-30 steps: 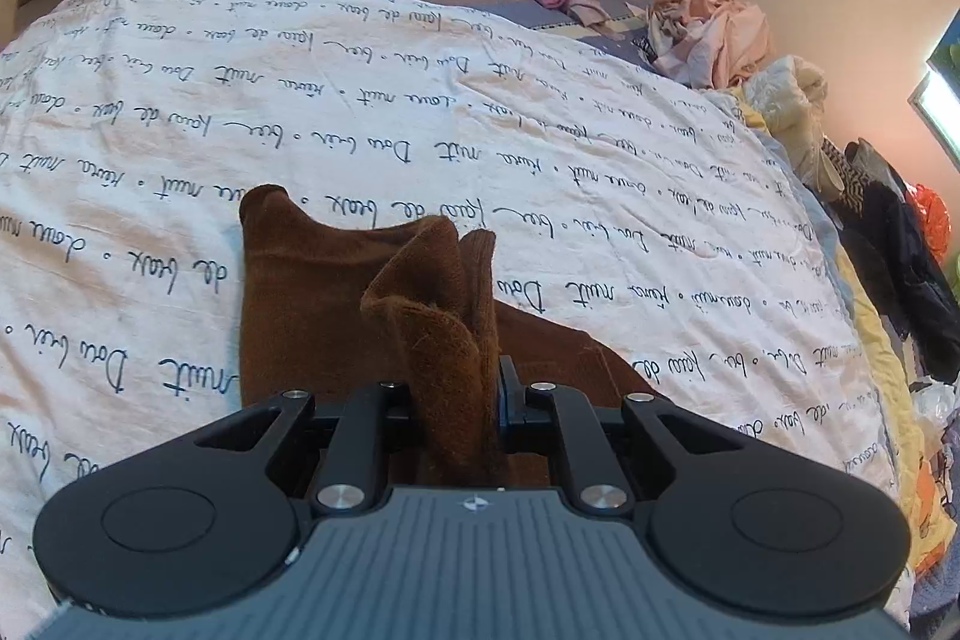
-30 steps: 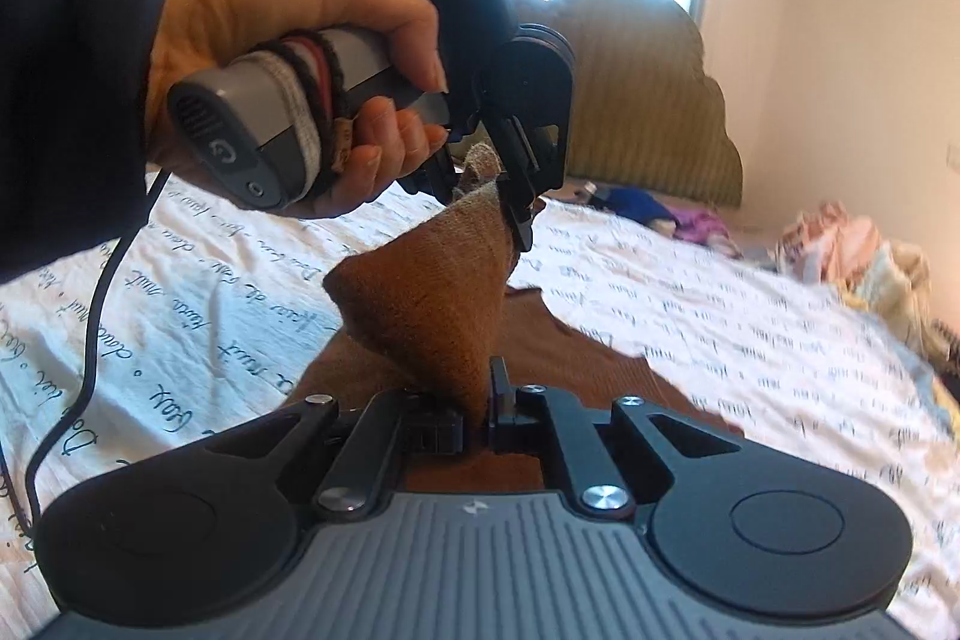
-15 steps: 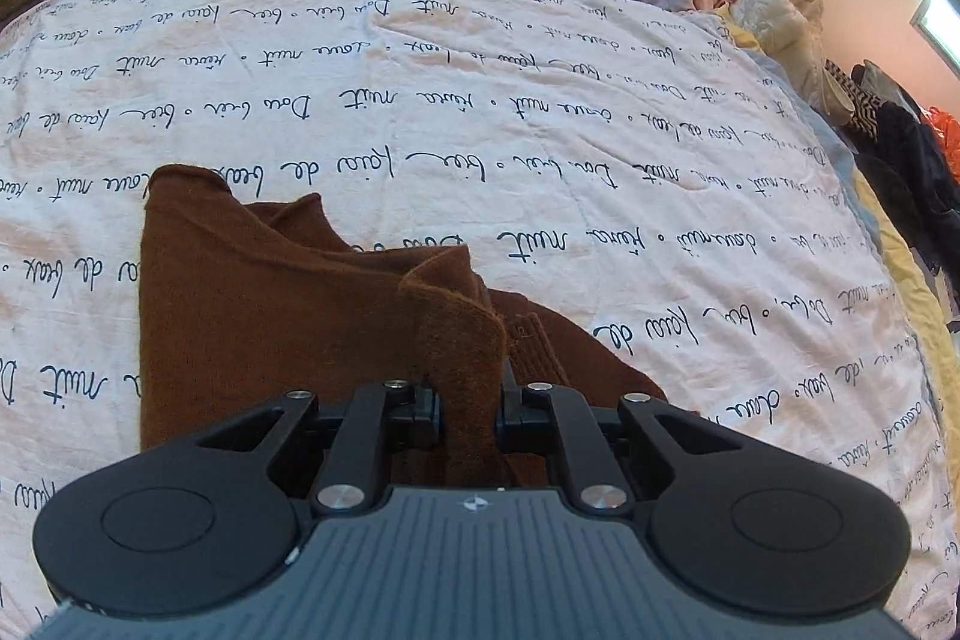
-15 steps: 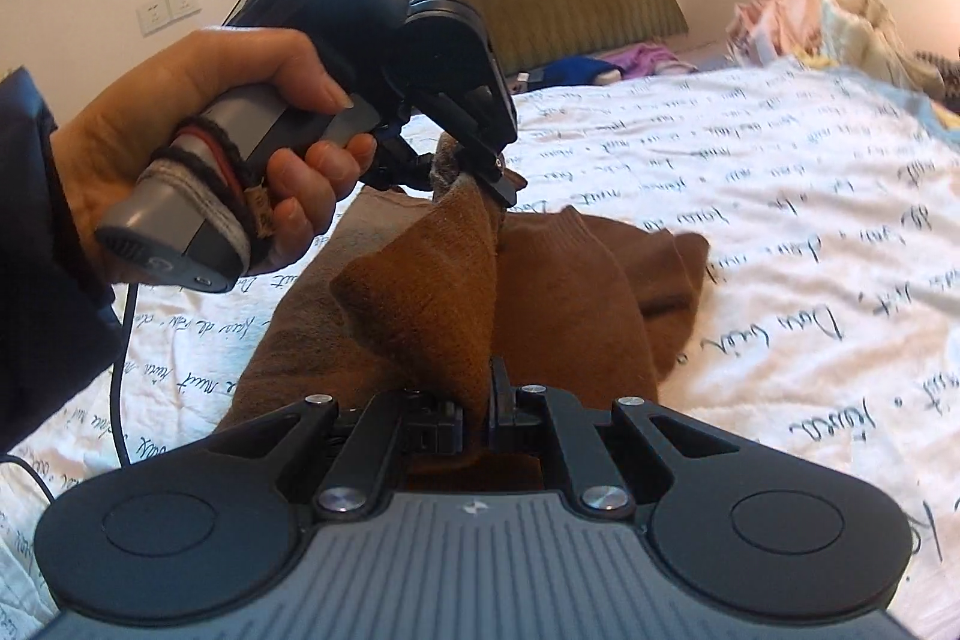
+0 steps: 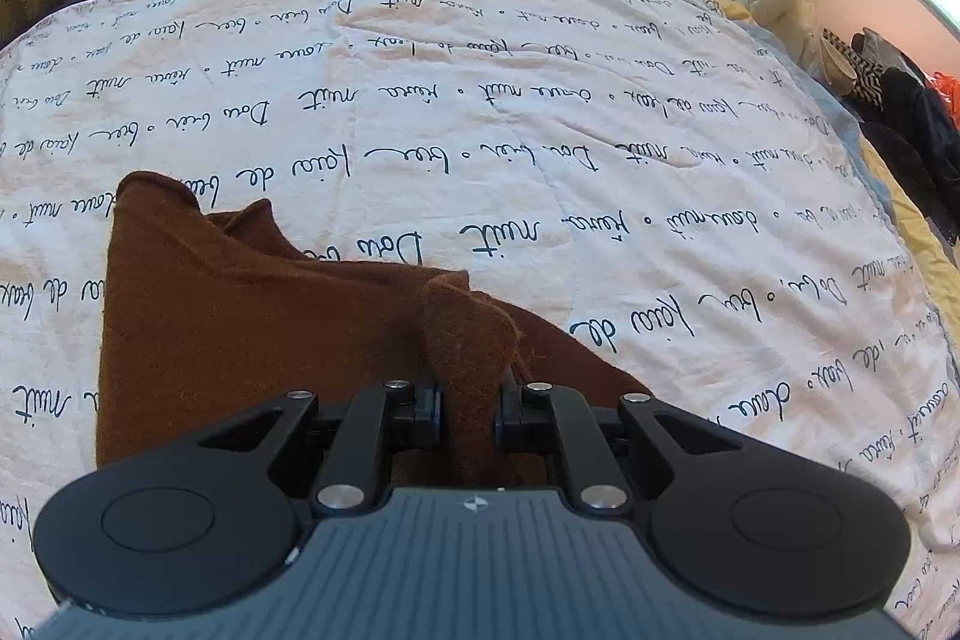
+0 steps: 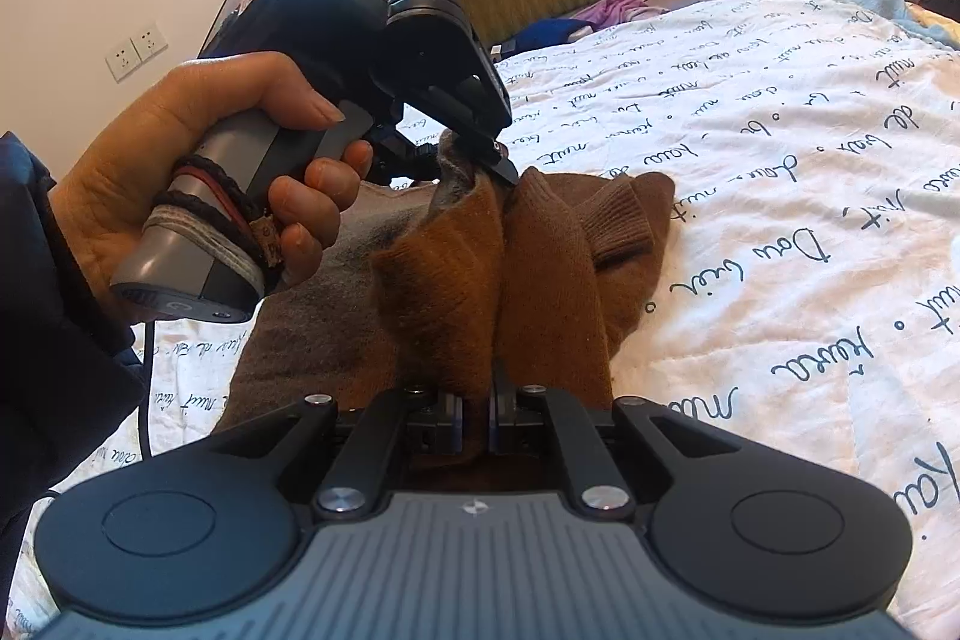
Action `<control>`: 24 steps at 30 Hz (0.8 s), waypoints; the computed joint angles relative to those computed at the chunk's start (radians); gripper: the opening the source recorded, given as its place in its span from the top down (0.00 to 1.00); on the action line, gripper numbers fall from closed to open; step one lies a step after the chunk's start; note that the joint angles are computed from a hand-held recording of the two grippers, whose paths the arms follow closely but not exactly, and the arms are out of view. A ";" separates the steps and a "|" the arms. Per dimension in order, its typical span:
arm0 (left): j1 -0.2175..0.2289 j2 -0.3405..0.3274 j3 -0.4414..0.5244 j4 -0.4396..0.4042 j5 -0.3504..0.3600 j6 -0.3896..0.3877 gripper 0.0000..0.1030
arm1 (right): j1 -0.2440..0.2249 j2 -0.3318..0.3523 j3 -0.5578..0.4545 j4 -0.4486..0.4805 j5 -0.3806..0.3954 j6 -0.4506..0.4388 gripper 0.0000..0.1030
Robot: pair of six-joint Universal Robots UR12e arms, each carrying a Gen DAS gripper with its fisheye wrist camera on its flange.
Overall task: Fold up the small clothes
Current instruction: 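Lift the sweater edge with both grippers and fold it over, then release the sweater with both grippers and pull them back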
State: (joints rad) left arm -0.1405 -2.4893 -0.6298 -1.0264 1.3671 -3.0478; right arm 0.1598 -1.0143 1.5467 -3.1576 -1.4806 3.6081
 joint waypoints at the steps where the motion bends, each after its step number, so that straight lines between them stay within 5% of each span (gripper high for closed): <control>1: -0.001 0.001 -0.002 0.003 0.001 0.004 0.86 | 0.000 0.000 0.000 0.000 0.001 0.002 0.93; 6: -0.003 -0.003 0.005 0.003 -0.015 0.016 0.81 | -0.010 0.002 0.003 0.001 0.031 0.037 0.93; 7: -0.002 -0.001 0.001 0.014 -0.025 0.010 0.64 | -0.013 0.002 0.004 0.001 0.042 0.045 0.93; 8: 0.001 0.000 -0.003 0.023 -0.044 0.006 0.35 | -0.016 0.003 0.005 0.001 0.055 0.051 0.93; 10: 0.003 0.013 -0.037 0.097 -0.048 -0.020 0.00 | -0.022 0.004 0.006 0.000 0.079 0.067 0.93; 12: 0.001 0.035 -0.088 0.203 -0.011 -0.031 0.00 | -0.032 0.004 0.009 0.000 0.114 0.095 0.92; 17: 0.010 0.103 -0.197 0.306 0.055 0.053 0.00 | -0.062 0.003 0.025 -0.024 0.206 0.173 0.83; 21: 0.040 0.205 -0.395 0.458 0.048 0.096 0.00 | -0.086 0.009 0.038 -0.095 0.292 0.233 0.34; 24: 0.071 0.275 -0.534 0.547 0.010 0.112 0.00 | -0.094 0.012 0.035 -0.120 0.309 0.263 0.29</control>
State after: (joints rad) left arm -0.0696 -2.2146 -1.1635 -0.4798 1.3770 -2.9356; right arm 0.0656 -1.0026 1.5820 -3.2772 -1.1718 3.8707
